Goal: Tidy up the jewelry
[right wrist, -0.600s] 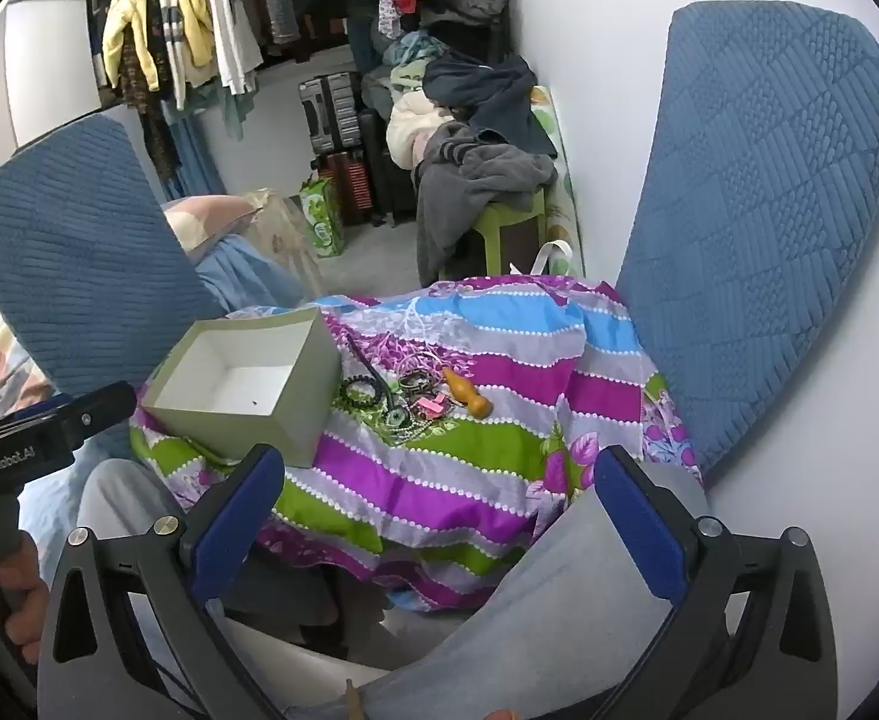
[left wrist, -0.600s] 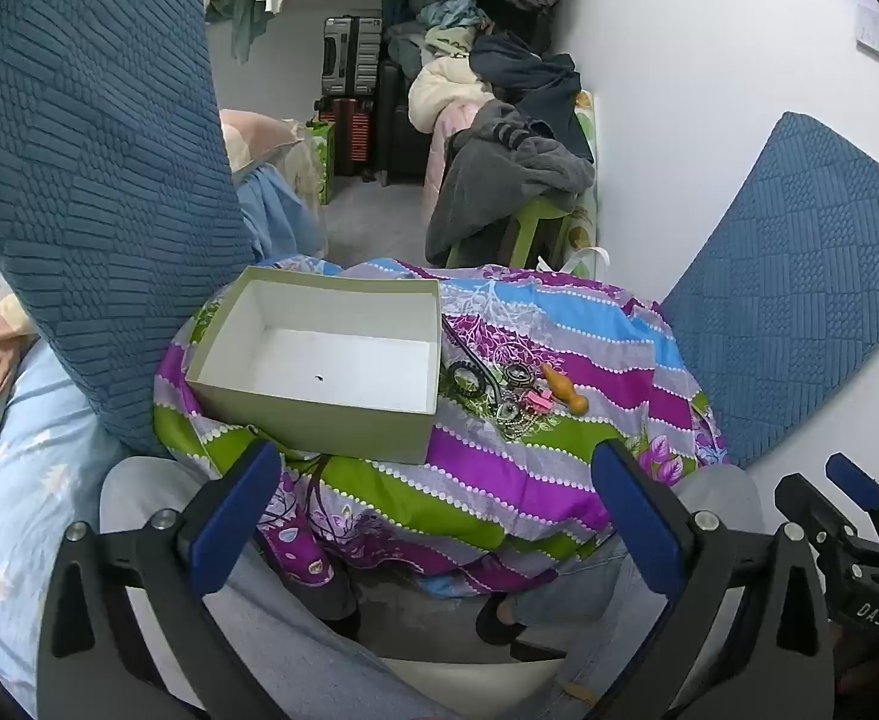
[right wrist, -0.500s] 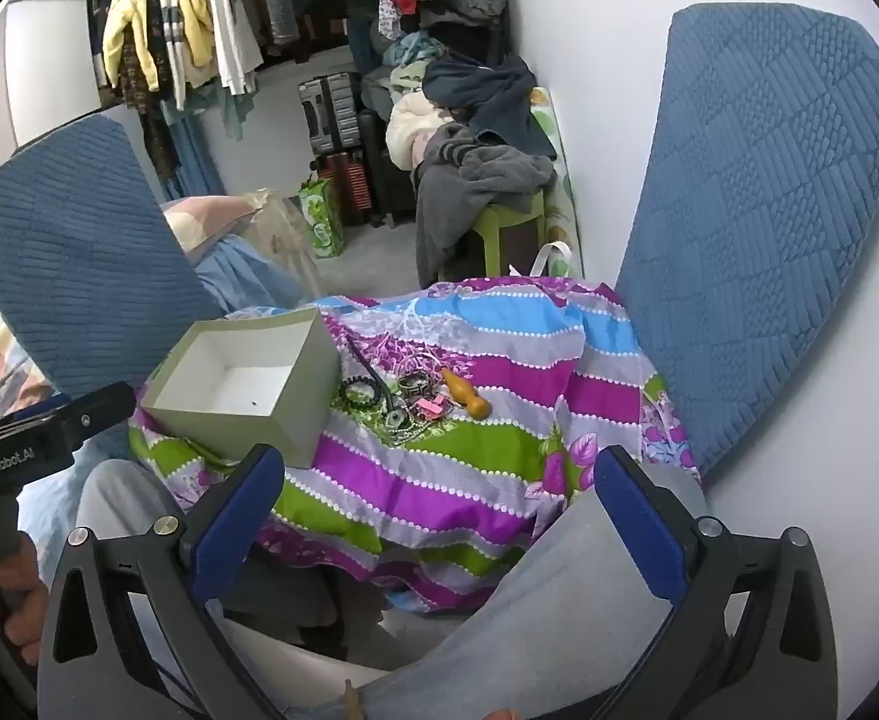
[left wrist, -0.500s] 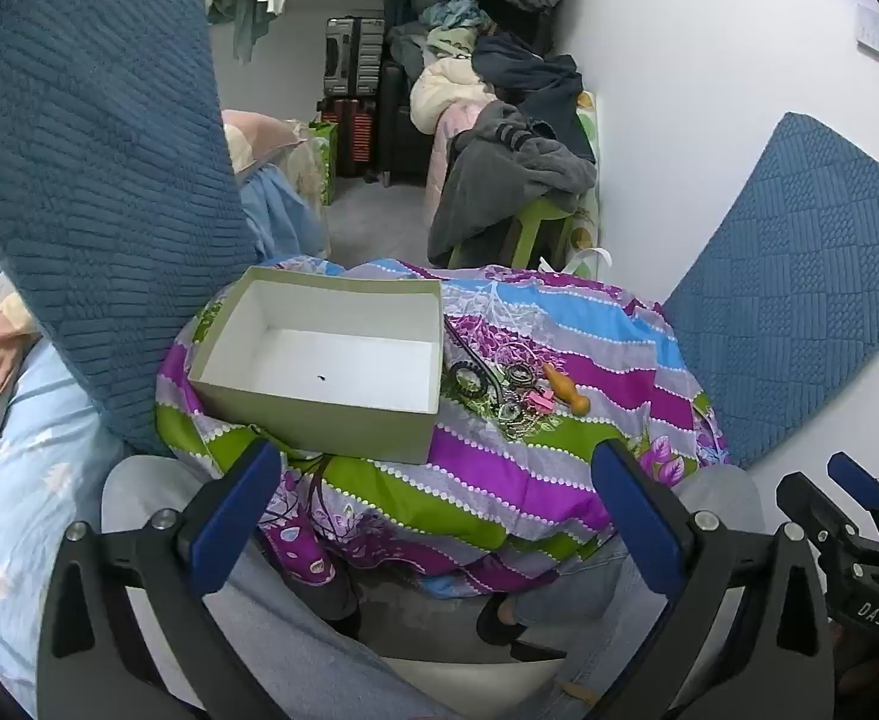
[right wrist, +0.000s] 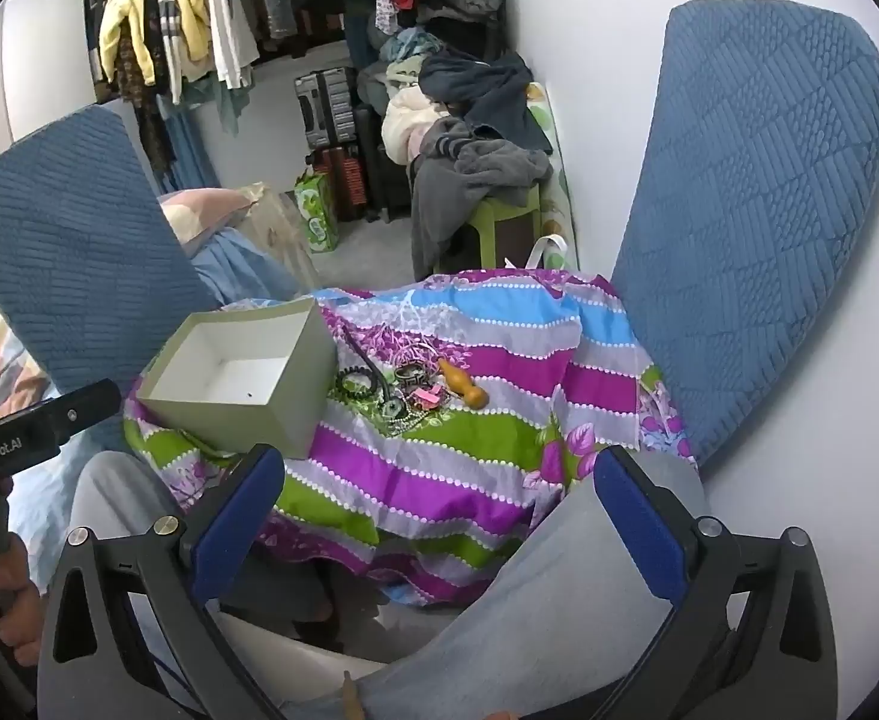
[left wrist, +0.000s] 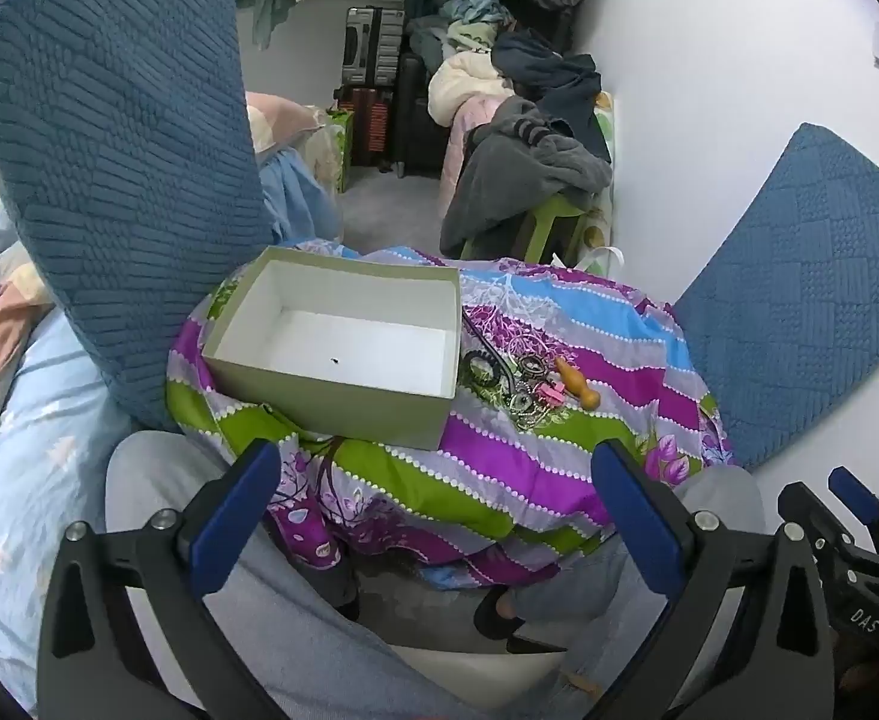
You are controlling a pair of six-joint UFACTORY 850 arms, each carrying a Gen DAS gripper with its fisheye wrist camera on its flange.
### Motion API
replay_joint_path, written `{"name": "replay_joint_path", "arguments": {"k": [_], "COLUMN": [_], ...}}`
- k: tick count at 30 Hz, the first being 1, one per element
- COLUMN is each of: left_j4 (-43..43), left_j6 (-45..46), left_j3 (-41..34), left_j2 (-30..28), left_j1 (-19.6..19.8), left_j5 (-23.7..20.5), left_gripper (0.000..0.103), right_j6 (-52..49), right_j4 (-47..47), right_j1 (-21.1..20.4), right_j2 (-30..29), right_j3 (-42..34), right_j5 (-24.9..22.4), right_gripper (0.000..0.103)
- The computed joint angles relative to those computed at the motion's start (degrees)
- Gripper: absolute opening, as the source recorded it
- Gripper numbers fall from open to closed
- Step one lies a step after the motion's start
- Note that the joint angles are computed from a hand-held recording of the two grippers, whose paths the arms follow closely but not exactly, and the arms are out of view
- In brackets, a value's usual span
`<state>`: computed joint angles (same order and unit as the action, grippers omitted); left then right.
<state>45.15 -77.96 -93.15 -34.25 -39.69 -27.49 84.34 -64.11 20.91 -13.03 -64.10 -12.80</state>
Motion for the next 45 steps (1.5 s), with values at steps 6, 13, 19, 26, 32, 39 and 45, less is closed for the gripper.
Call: {"name": "replay_joint_path", "arguments": {"k": [6, 13, 19, 26, 32, 39, 45], "left_j4": [0.9, 1.2, 1.2, 1.2, 1.0, 1.1, 1.0], "left_j6": [-0.6, -1.1, -0.9, -0.8, -0.5, -0.7, -0.5], "left_j3": [0.6, 1.1, 1.5, 1.3, 1.0, 1.1, 1.1], "left_j2": [0.3, 0.6, 0.9, 0.7, 0.4, 0.5, 0.5], "left_j1": [0.0, 0.2, 0.5, 0.3, 0.2, 0.1, 0.1], "left_j5": [0.9, 1.3, 1.6, 1.4, 1.2, 1.2, 1.1], "left_gripper": [0.103, 0.103, 0.103, 0.103, 0.103, 0.103, 0.103], "right_j6": [-0.3, 3.6, 2.9, 1.9, 2.6, 1.3, 2.9], "right_j4": [0.7, -3.0, -2.4, -1.4, -2.2, -1.0, -2.2], "right_j1": [0.0, 0.2, 0.2, 0.2, 0.1, -0.1, 0.0], "right_j2": [-0.1, 0.3, 0.4, 0.5, 0.4, 0.1, 0.0], "right_j3": [0.1, 1.0, 1.1, 1.3, 1.2, 1.0, 1.0], "right_j5": [0.0, 0.0, -0.1, -0.1, -0.3, 0.2, 0.0], "right_gripper": [0.103, 0.103, 0.103, 0.103, 0.103, 0.102, 0.099]}}
